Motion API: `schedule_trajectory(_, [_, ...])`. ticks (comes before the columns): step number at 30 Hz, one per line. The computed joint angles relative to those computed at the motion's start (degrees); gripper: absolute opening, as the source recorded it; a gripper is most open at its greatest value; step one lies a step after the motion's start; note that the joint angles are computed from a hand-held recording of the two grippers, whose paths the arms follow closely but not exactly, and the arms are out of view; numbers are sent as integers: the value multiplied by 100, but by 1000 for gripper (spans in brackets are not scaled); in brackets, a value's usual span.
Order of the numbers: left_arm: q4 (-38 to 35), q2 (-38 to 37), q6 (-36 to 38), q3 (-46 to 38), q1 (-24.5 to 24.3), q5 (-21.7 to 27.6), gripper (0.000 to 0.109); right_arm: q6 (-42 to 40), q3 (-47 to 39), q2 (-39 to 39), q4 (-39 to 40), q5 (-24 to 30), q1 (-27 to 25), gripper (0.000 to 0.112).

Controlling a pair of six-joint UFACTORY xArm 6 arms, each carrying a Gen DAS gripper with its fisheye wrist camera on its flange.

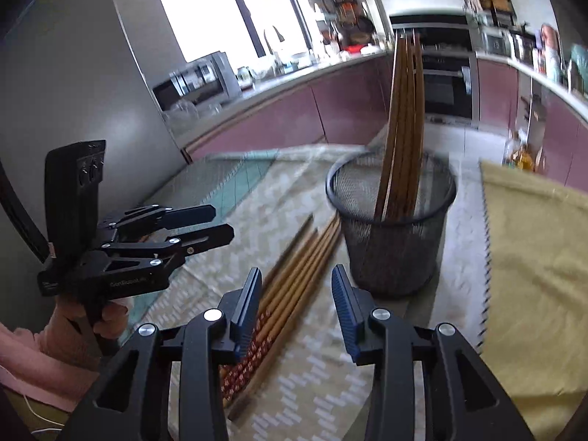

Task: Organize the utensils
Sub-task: 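Move back to the chopstick row and grasp one chopstick with each tool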

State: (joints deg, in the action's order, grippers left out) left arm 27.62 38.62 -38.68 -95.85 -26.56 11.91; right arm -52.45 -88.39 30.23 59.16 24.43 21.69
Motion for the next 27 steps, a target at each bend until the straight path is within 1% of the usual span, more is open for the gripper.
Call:
schedule_trajectory(2, [-310, 46, 220, 50, -30, 85, 53, 291, -52, 142, -206, 52, 25, 37])
schedule_trajectory(5, [-669, 107, 544, 129, -53, 98, 53, 873, -75, 296, -801, -104, 90, 37])
schedule_trajectory(8, [-858, 170, 750, 109, -103, 141, 56, 1074, -38, 338, -955, -237, 129, 37])
schedule_trajectory(18, [-985, 397, 929, -214, -212, 338, 56, 1398, 158, 315, -1469, -624, 292, 37])
schedule_trajectory(27, [-1105, 534, 998, -397, -223, 528, 55, 1723, 223, 299, -1965, -750, 328, 37])
